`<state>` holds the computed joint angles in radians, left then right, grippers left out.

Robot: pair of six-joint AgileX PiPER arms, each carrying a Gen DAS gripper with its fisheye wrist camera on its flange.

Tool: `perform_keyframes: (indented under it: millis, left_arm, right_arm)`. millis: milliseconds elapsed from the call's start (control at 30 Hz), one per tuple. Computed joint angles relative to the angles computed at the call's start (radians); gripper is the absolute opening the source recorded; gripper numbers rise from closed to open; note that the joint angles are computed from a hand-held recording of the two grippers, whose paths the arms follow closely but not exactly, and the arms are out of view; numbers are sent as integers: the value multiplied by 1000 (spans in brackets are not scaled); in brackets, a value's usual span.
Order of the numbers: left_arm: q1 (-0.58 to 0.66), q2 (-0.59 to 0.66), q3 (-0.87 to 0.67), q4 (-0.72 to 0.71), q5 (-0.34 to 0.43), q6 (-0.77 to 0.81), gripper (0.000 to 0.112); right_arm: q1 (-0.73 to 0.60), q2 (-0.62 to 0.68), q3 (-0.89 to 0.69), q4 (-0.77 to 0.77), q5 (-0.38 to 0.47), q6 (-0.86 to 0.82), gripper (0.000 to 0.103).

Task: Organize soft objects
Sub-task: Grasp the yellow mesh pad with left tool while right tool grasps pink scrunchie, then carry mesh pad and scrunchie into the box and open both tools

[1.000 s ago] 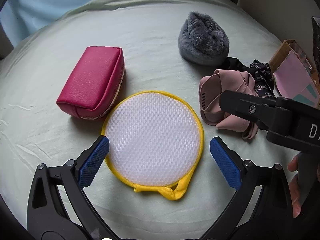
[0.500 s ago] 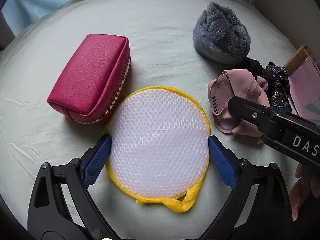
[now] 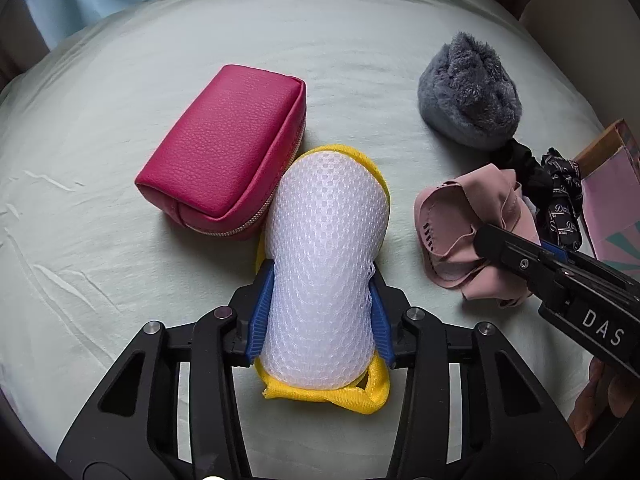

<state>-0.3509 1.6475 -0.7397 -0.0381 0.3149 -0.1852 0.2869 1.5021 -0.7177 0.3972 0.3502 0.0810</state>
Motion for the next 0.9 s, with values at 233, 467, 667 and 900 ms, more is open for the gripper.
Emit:
perform_keyframes:
  millis: [233,467,667,900]
  left_arm:
    - [-42,-111,27,56,73,-110,39]
    - [-78,-283,-31,141,270,-240,39]
    - [-172,-373,-207,232,495,-382,39]
    - [-424,-379,-447,423,770,-638,39]
  right_arm:
    - [16,-92,4,-36,66,30,26]
    - [-14,-195,-82,-118,219,77,26]
    - [-78,-304,-211,-137,416,34,26]
    - [-272,-383,-406,-22,688,-190,26]
